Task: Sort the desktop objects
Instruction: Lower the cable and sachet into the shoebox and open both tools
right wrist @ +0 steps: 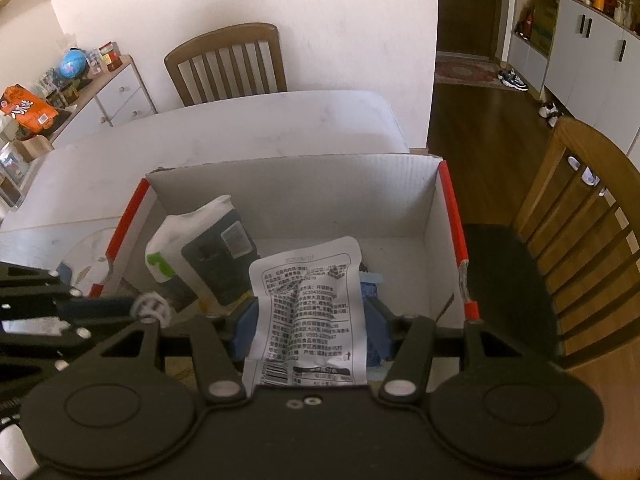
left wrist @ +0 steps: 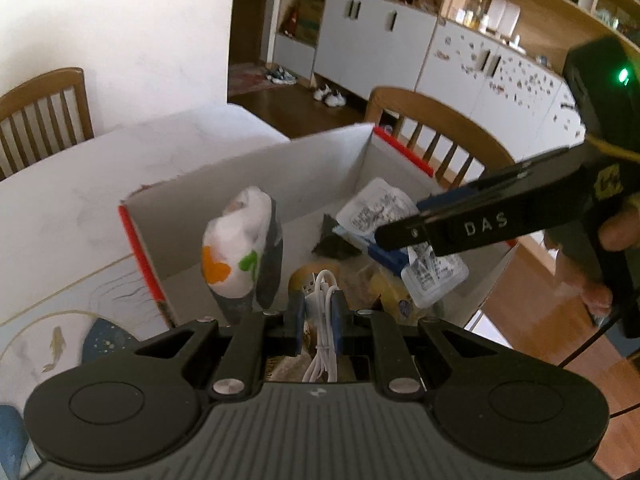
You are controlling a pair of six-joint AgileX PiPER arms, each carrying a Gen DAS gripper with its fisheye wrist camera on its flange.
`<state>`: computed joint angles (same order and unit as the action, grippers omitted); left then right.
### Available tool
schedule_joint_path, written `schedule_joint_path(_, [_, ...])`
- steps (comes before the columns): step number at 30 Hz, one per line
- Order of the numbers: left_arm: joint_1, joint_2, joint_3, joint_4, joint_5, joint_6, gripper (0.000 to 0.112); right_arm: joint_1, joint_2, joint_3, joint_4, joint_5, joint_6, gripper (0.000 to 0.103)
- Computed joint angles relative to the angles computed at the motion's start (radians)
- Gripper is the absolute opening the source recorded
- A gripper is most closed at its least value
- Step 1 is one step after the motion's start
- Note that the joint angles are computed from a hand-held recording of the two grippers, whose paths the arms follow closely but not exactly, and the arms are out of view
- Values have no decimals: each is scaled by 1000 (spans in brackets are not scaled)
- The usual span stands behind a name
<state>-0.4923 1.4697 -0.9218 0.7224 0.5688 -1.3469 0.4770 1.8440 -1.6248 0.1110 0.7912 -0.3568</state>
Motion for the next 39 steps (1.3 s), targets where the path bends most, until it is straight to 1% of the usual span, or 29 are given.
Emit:
schedule_joint_path(5, [39, 53, -22, -86, -34, 103, 13, 0, 32, -20, -14, 9, 5, 57])
schedule_joint_path(11, [74, 94, -33, -173, -58, 188, 13, 0, 69, -31, -43, 11, 20, 57])
schedule_joint_path(18, [90, 124, -38, -218, -70, 245, 13, -2, 91, -47, -41, 18, 7, 57])
schedule_joint_path(24, [105, 154, -74, -295, -56, 343, 13, 2, 99, -63, -37, 34, -1, 58])
schedule_joint_path(28, [110, 159, -79, -307, -57, 362, 13, 2, 95, -62, -34, 37, -3, 59])
schedule_joint_path(32, [121, 159, -83, -339, -60, 395, 13, 2, 84, -55, -30, 30, -3, 65])
schedule_joint_path(35, [128, 166, -92, -361, -62, 418, 14, -2, 75, -53, -23, 28, -2, 65])
schedule_joint_path(39, [129, 155, -88, -376, -64, 422, 19, -4, 59, -45, -14, 27, -2, 66])
